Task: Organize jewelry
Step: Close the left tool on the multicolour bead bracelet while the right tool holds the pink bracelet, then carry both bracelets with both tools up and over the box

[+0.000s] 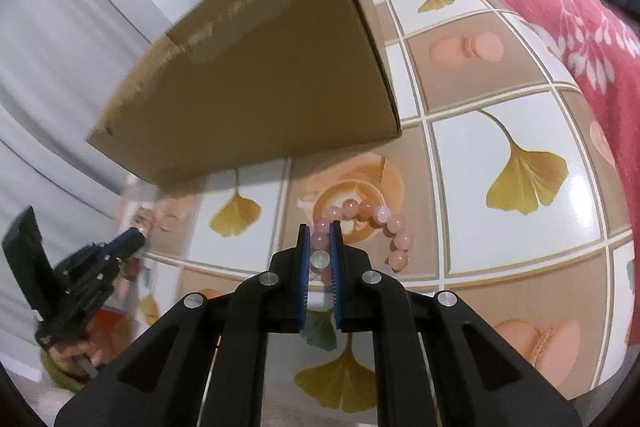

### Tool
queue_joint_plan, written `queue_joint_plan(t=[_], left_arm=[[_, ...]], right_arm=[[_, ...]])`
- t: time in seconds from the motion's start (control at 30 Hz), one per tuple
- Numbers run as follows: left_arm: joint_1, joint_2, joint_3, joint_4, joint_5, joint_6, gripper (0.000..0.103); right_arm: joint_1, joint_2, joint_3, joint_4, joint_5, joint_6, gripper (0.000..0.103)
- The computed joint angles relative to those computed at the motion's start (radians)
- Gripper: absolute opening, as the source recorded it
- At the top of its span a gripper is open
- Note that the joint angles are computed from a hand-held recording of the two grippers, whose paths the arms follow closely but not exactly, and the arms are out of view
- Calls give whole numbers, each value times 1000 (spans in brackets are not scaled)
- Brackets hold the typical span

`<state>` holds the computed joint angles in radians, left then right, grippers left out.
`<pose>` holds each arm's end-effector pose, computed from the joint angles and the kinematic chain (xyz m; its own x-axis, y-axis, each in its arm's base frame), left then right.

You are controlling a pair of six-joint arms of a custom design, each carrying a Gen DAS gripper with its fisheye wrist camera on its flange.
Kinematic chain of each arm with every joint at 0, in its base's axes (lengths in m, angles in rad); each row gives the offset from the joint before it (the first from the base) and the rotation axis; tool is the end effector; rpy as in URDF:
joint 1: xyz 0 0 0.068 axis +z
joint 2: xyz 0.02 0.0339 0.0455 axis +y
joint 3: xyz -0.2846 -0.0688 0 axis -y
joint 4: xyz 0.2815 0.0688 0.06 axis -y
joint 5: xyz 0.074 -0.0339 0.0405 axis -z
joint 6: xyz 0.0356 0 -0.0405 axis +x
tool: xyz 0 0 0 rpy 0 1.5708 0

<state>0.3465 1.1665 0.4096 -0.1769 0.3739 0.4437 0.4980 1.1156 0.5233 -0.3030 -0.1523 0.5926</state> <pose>0.2091 0.0617 0.1393 -0.7309 0.1610 -0.6632 0.2236 0.9746 -0.0099 0.1997 0.1147 0.1765 -0.8790 0.1505 -0.4525 -0.0778 0.8909 0.4474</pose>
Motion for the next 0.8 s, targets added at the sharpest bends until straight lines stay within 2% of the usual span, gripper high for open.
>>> queue_joint_plan(t=[0.23, 0.47, 0.8], left_arm=[[38, -161, 19, -106, 36, -30, 9], [101, -318, 74, -250, 101, -48, 9], [101, -422, 186, -346, 188, -98, 9]], right_arm=[[-104, -136, -55, 19, -140, 16, 10], [-175, -298, -81, -10, -232, 41, 10], [-196, -403, 0, -93, -261, 28, 10]])
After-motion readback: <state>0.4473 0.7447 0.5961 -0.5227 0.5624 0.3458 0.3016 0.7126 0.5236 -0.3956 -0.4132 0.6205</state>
